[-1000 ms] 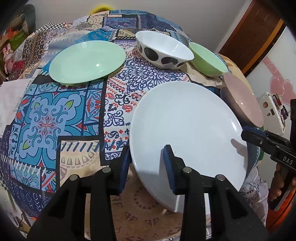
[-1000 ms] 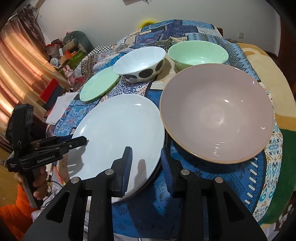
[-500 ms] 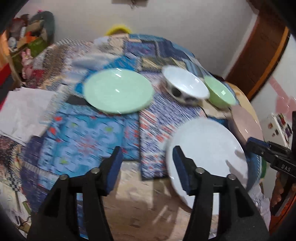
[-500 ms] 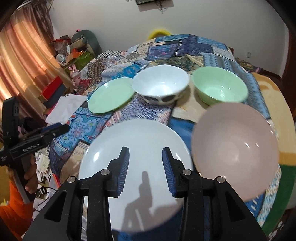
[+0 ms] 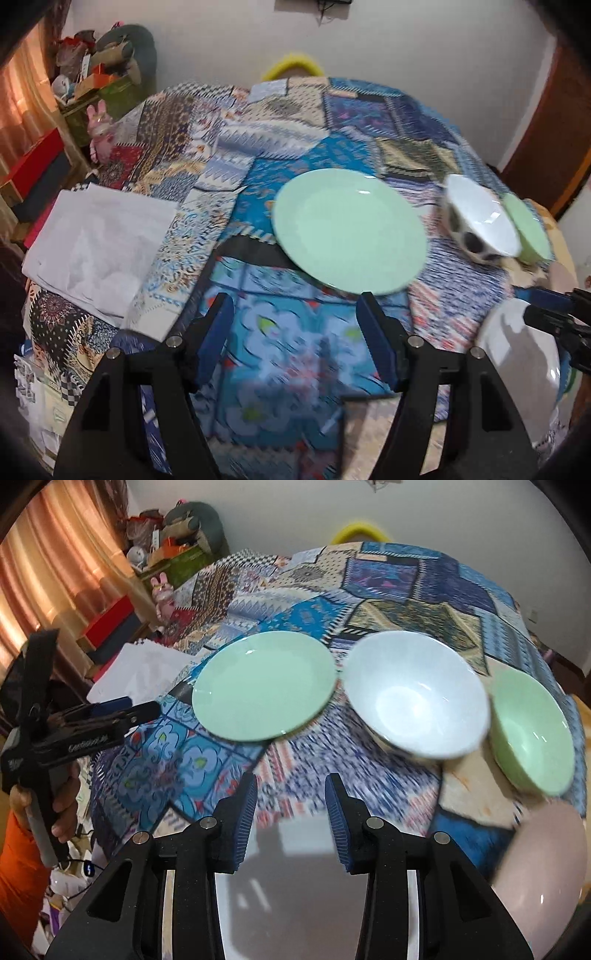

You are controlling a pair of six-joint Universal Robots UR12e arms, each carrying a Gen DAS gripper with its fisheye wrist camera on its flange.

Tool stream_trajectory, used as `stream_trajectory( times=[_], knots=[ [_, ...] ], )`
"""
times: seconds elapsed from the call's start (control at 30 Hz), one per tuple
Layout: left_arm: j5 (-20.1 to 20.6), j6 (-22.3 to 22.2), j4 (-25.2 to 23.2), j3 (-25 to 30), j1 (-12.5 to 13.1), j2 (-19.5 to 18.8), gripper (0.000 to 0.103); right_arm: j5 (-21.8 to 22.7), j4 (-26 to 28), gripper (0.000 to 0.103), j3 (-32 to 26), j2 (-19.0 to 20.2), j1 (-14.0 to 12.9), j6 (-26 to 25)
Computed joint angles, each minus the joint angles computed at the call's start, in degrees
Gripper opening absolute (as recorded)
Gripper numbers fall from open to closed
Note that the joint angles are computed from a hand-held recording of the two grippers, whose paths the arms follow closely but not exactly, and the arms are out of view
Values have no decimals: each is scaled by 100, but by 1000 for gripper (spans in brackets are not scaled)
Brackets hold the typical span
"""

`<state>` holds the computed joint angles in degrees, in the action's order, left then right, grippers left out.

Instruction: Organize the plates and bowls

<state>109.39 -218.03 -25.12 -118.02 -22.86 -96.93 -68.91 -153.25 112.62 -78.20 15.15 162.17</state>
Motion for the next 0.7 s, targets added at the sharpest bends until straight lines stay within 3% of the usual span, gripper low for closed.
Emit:
stream_trajectory(
  times=[0.2,0.4,0.47,0.5,0.57,0.7],
  knots=[
    [-884,47,-4,43,612,-187,68,-340,123,35,-356,345,217,69],
    [-1227,317,107,190,936,-470,66,-584,492,35,-706,635,328,205],
    [-1354,494,82,260,1002,-553,53,-526,655,35,-784,685,316,310],
    [-1407,578,56,298,1027,-597,50,-513,742,29,-827,711,318,347],
    [-1396,733,37,375,1047,-687,41,-536,756,27,-847,723,344,340],
    [-1370,1038,120,481,1061,-834,37,-645,735,30,-878,760,407,430]
  ],
)
